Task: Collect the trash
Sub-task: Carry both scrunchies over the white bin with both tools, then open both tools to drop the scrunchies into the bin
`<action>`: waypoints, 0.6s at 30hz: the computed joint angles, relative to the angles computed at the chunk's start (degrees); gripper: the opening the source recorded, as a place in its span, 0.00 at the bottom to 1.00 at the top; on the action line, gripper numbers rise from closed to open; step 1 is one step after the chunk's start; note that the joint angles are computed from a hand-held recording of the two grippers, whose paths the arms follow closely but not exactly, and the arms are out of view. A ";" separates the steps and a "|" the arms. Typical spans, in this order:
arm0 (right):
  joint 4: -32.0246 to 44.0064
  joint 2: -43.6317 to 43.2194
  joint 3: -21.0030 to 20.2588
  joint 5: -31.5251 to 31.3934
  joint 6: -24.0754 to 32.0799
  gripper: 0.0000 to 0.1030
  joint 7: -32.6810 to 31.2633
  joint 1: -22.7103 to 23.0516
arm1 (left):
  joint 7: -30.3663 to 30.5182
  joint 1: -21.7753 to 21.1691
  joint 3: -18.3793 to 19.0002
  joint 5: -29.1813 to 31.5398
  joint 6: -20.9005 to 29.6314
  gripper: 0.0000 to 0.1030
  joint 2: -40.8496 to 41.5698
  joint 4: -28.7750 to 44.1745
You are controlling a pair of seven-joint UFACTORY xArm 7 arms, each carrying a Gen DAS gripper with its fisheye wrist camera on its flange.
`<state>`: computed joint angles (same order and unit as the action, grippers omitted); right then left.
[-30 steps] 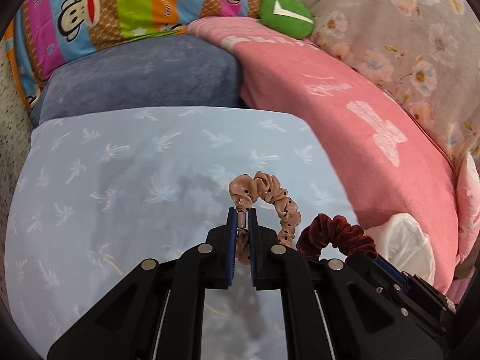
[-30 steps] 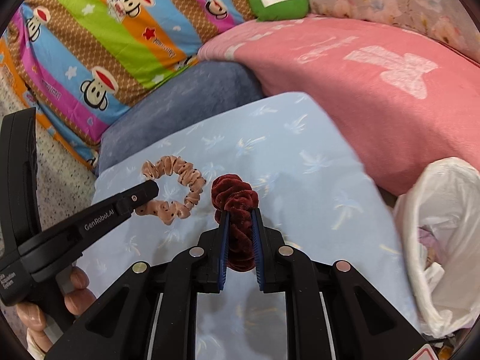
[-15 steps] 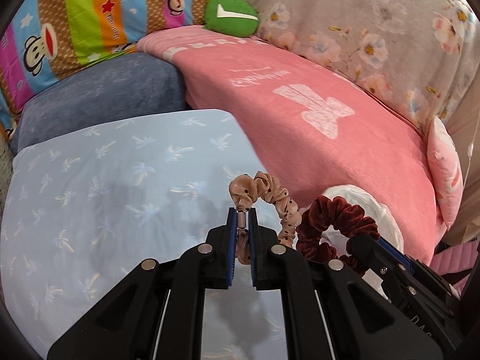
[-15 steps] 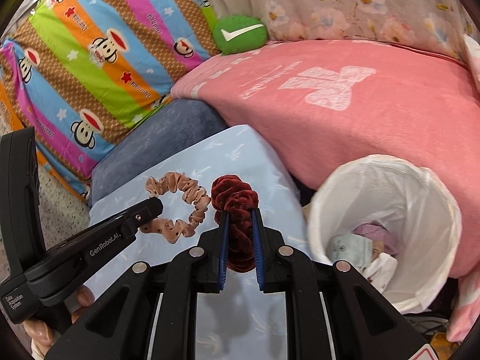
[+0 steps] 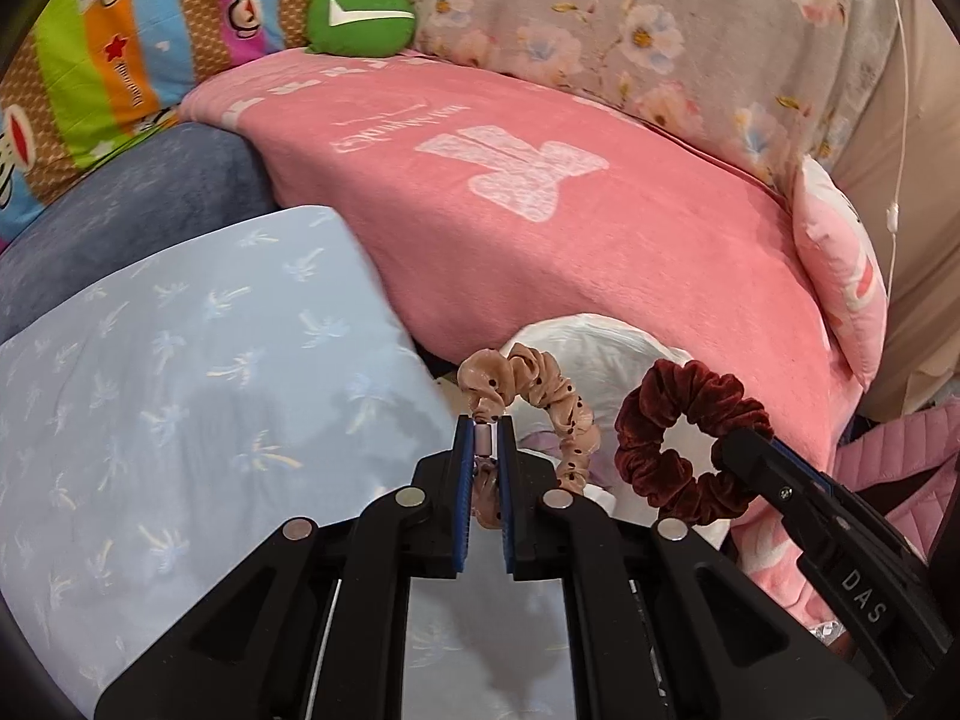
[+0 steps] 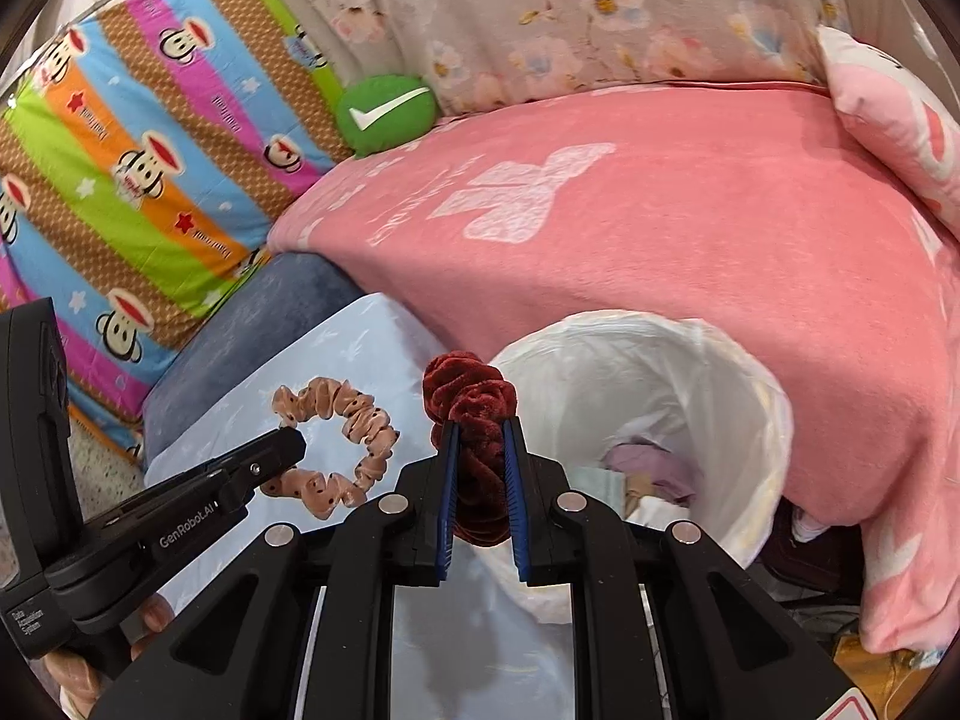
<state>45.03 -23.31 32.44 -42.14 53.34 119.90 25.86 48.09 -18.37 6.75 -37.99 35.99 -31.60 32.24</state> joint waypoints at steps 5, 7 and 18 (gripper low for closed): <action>-5.03 -6.35 -0.50 3.58 0.74 0.13 0.14 0.74 | -0.38 -2.21 -1.96 -0.49 0.31 0.09 0.05 -0.27; -6.58 -8.34 -0.24 4.97 0.64 0.13 -0.11 0.48 | -0.52 -3.02 -2.48 -0.77 0.28 0.09 0.06 -0.50; -10.55 -14.83 1.94 10.30 0.17 0.13 -2.65 -2.26 | -2.50 -5.23 -4.72 -1.91 -5.02 0.59 0.21 -1.62</action>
<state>34.48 -38.14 34.38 -31.84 53.51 117.26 23.59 45.59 -23.61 2.04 -39.90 30.97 -31.39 30.63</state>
